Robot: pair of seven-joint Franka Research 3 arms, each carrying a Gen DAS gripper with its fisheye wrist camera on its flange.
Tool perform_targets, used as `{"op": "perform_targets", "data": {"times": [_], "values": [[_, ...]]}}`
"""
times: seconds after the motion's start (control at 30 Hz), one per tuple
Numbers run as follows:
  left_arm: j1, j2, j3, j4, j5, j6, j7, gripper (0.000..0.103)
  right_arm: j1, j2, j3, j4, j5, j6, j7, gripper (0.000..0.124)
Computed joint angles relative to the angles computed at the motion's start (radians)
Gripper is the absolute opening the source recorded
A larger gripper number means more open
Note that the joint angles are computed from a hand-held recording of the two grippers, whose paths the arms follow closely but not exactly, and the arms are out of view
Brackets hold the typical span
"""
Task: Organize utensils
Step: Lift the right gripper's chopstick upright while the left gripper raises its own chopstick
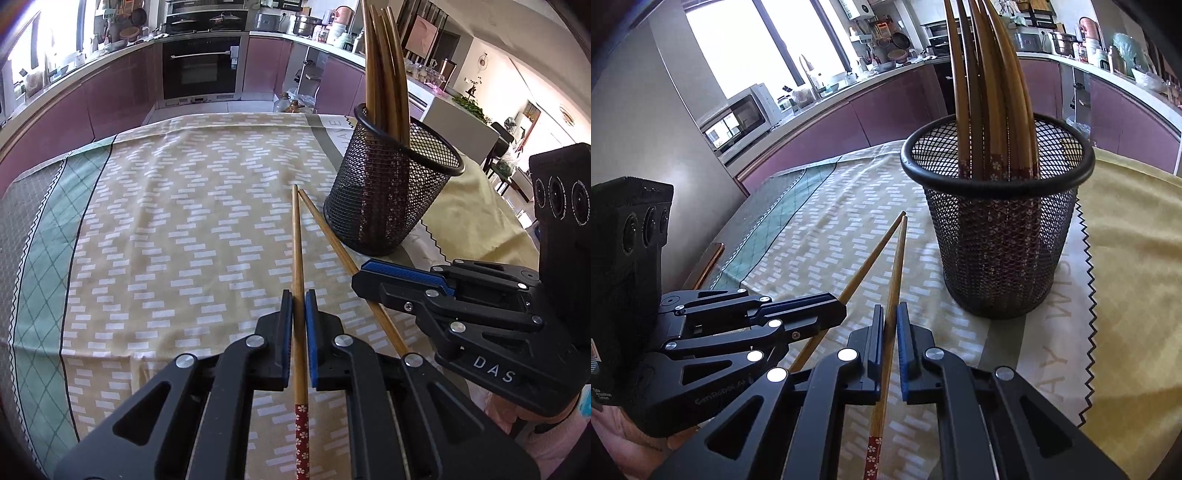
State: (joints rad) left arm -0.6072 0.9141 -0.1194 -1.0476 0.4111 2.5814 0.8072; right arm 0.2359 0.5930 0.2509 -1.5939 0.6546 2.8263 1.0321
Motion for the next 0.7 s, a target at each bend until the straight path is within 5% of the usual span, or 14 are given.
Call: {"op": "perform_targets", "data": {"times": [0.7], "values": [[0.004,-0.106,0.004,-0.147,0.046,0.118,-0.057,0.007,-0.051,-0.073,0.077,-0.076,0.201,0.059,-0.218,0.005]]}}
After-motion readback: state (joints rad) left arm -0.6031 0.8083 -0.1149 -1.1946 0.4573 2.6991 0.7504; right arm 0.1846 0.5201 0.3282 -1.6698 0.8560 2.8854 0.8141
